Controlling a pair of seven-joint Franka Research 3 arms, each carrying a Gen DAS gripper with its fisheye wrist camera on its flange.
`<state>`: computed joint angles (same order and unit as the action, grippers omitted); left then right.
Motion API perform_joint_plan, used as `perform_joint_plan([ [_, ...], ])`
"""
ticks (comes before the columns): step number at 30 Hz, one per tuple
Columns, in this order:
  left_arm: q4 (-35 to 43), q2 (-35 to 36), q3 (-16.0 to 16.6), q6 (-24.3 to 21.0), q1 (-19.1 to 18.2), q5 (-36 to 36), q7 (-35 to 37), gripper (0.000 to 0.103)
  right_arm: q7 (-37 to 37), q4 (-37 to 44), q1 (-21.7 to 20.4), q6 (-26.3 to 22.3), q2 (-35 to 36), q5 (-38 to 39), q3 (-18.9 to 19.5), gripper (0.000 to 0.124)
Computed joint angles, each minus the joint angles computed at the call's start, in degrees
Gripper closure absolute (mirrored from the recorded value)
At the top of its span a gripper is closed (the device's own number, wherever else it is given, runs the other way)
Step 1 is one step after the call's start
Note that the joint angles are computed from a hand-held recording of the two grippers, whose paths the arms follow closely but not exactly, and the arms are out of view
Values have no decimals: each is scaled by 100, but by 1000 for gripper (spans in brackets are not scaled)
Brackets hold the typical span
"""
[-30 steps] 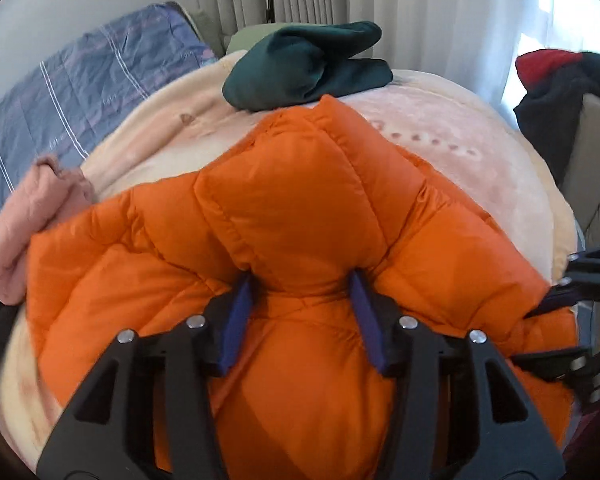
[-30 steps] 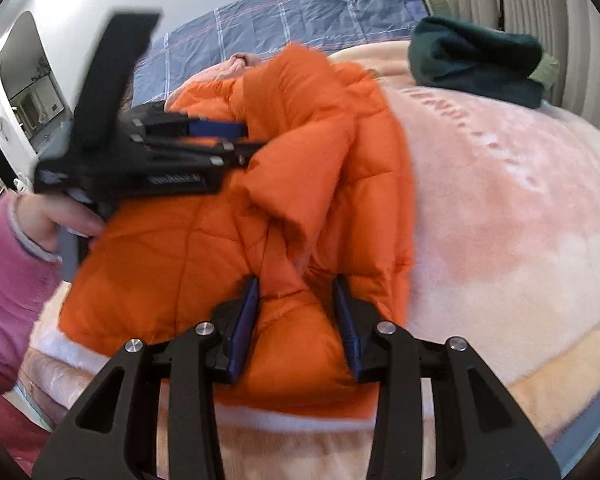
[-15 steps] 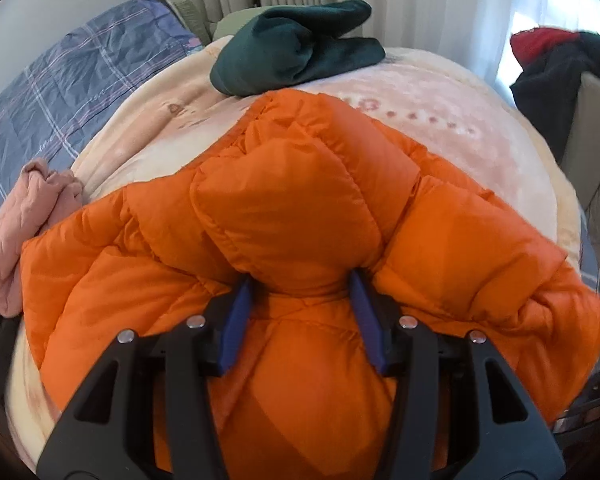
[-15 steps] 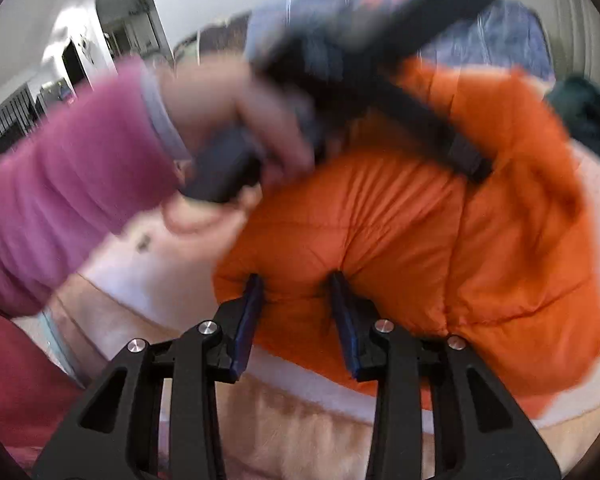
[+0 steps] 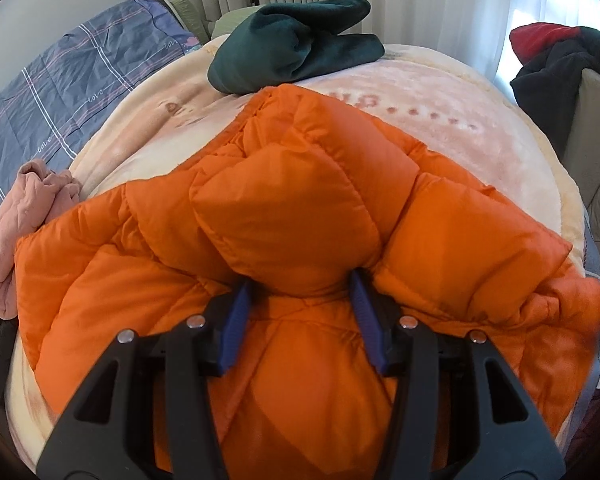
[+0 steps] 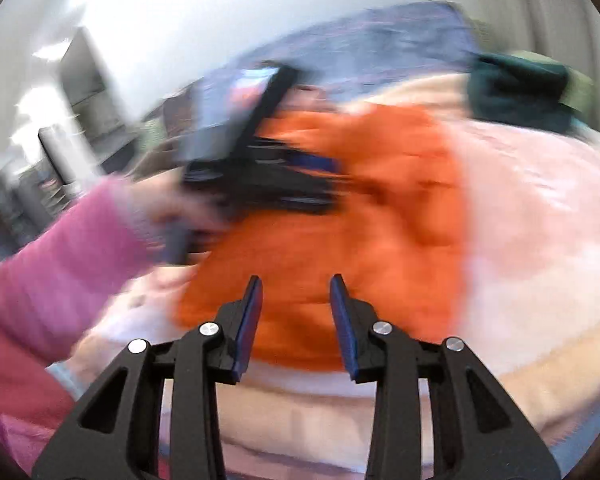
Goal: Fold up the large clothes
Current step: 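Open the right tool and lift it off the jacket while the left tool holds, then grasp the side of the orange jacket bundle with the right tool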
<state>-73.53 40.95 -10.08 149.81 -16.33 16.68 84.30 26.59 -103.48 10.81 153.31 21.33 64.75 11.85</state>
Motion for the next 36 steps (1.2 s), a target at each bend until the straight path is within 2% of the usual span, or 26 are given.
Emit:
perform_joint_plan([
  [1,-7,-2,1,17,-1,-3,-9,52,609,54,211,242,145,-574,-219,114],
  [2,-6,-4,7,19,-9,4,-15,52,1045,182,242,182,381,-895,-322,118],
  [5,-70,-36,52,93,-51,76,-67,52,1514,342,-118,-338,561,-665,-103,121],
  [9,-80,-37,7,115,-6,29,-53,52,1340,257,-222,-418,348,-672,-63,115],
  [11,-118,-55,18,153,-6,42,-66,52,1240,125,-206,-164,186,-669,-54,110],
  [12,-122,-57,24,163,-9,50,-74,52,1125,83,-223,-50,119,-571,-34,105],
  [14,-117,-56,33,163,-18,65,-86,52,682,116,-256,137,49,-191,82,104],
  [17,-132,-64,30,166,-12,69,-91,52,-61,482,-336,52,156,305,195,103],
  [20,-164,-86,35,197,-8,78,-115,52,-454,1063,-281,-4,492,499,243,103],
  [21,-223,-115,41,238,-11,86,-141,52,-344,1288,-185,-6,665,369,209,103],
  [22,-242,-123,32,261,1,81,-142,52,-33,1497,19,-21,834,45,9,104],
  [23,-255,-128,19,285,18,71,-135,52,643,1732,423,227,1133,-682,-374,104],
  [24,-292,-140,13,338,35,59,-147,52,1232,1791,627,361,1285,-1310,-640,107],
  [25,-285,-123,-15,374,64,15,-154,52,1621,1977,652,382,1637,-1679,-717,109],
  [27,-137,-26,68,292,-39,109,-182,52,1898,2338,251,-107,1989,-1454,-382,108],
  [28,-72,9,143,257,-117,205,-223,52,2189,2368,196,-208,1983,-1501,-368,109],
  [30,-19,37,142,219,-131,245,-224,52,2385,2225,285,4,1874,-1852,-409,108],
  [31,-56,21,104,255,-91,218,-199,52,2455,2115,288,67,1791,-1981,-398,107],
  [33,-265,-78,30,464,17,135,-190,52,2541,1938,-128,-245,1566,-1727,-63,101],
  [35,-397,-130,-9,603,78,81,-192,52,2354,1697,-779,-712,1350,-874,399,75],
  [36,-409,-132,-22,623,92,64,-180,52,2313,1536,-928,-790,1248,-547,446,62],
])
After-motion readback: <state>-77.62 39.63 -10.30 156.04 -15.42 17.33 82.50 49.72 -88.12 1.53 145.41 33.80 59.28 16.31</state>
